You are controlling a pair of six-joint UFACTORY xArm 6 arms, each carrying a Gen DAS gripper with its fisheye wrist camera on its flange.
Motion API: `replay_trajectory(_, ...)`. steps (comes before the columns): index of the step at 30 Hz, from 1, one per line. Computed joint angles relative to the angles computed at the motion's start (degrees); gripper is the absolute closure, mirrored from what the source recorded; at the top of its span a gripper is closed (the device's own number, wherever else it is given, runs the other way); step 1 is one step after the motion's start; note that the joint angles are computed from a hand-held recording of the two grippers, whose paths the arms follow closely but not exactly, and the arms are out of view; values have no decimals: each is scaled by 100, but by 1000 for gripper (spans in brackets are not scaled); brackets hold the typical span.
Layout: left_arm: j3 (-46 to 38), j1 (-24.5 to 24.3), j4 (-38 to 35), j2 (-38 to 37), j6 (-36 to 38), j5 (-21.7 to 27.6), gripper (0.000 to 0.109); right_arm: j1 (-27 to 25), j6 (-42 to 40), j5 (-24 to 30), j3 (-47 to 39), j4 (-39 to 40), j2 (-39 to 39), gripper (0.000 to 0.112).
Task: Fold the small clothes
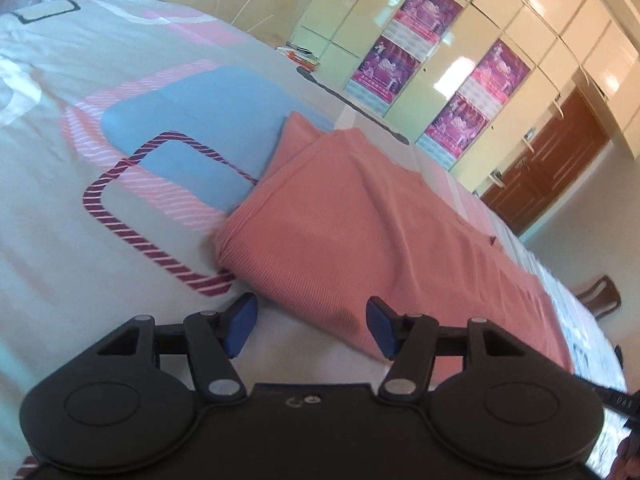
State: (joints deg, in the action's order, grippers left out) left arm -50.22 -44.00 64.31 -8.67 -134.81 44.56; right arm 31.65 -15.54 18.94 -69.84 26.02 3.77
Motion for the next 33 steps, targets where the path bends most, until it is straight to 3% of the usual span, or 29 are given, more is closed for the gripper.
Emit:
replay_trajectory(21,-157,790,1679,458,-2300,-597,53,588,-10,479,-2448,430,1964,112)
replay_trajectory(22,-169,816,1771,486,-2415,-608,58,601,-44,525,-2535,490,2039,112)
replay_trajectory(23,-172,887,1822,510,-2517,-701,72,614,79,559,-2606,352,2110,112)
replay_trajectory(24,-152,969,1868,524,-2623,-826,80,622,224,595,-2677,157,2184,112)
replay_trajectory(25,-102,1074,2017,526,-2886,-987,96,620,284,655,-2762,94,2250,112)
replay_trajectory(27,38,1183,2544,480,-3726,-1118,99,628,349,623,-2785,65,2271,112)
replay_trajectory(29,192,928,3141,269,-4383,-556,100,622,334,569,-2753,95,2237,112)
replay_trajectory(31,160,862,3135,234,-4109,-510,99,595,305,664,-2809,108,2270,112)
replay_trajectory(33,109,938,2873,359,-3947,-699,96,555,495,1123,-3090,-228,2485,112)
